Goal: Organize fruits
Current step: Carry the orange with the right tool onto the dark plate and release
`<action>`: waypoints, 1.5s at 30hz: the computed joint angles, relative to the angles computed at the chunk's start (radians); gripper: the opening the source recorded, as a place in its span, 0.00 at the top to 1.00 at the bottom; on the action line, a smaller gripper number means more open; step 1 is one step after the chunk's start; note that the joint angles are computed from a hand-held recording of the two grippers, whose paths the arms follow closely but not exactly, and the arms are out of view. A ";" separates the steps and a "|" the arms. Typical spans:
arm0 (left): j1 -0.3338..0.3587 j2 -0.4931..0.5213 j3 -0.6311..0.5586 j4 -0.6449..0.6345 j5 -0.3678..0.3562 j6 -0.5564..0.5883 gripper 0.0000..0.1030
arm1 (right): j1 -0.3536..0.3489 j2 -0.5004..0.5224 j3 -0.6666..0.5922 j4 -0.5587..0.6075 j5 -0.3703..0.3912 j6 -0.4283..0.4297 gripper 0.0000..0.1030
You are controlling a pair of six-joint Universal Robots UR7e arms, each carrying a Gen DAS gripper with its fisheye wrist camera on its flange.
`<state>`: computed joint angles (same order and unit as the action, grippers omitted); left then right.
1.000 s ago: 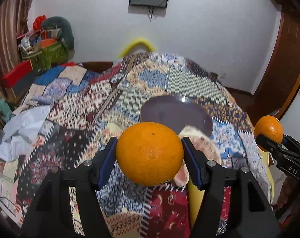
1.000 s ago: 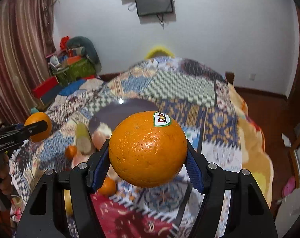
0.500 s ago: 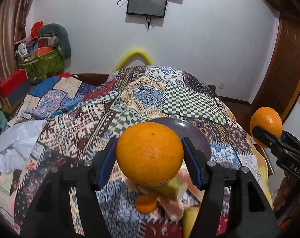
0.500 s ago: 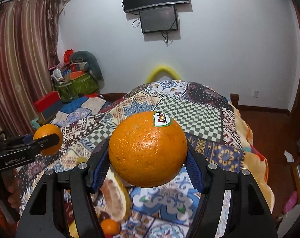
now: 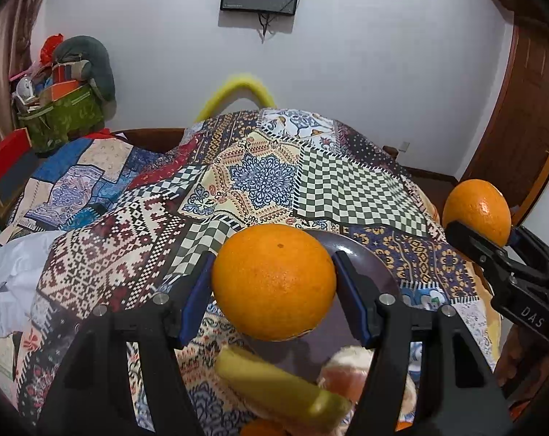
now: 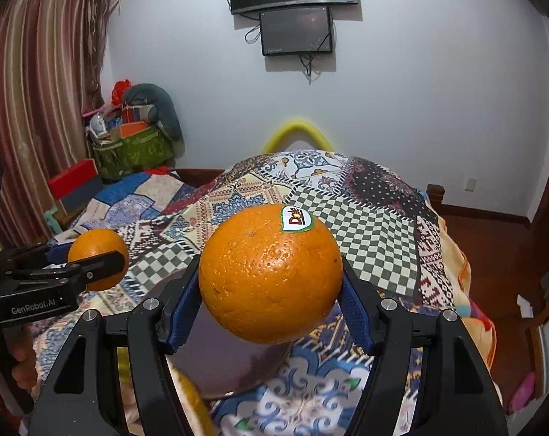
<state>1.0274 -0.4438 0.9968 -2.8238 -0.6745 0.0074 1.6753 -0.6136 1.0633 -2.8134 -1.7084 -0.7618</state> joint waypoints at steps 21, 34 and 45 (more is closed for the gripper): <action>0.091 0.166 -0.370 0.440 -0.074 -0.060 0.38 | -0.008 0.243 -0.409 0.417 -0.143 -0.078 0.37; 0.113 0.201 -0.472 0.615 -0.108 -0.161 0.38 | -0.011 0.308 -0.535 0.566 -0.199 -0.073 0.36; 0.084 0.137 -0.355 0.487 -0.080 -0.117 0.32 | -0.005 0.212 -0.381 0.453 -0.159 -0.100 0.26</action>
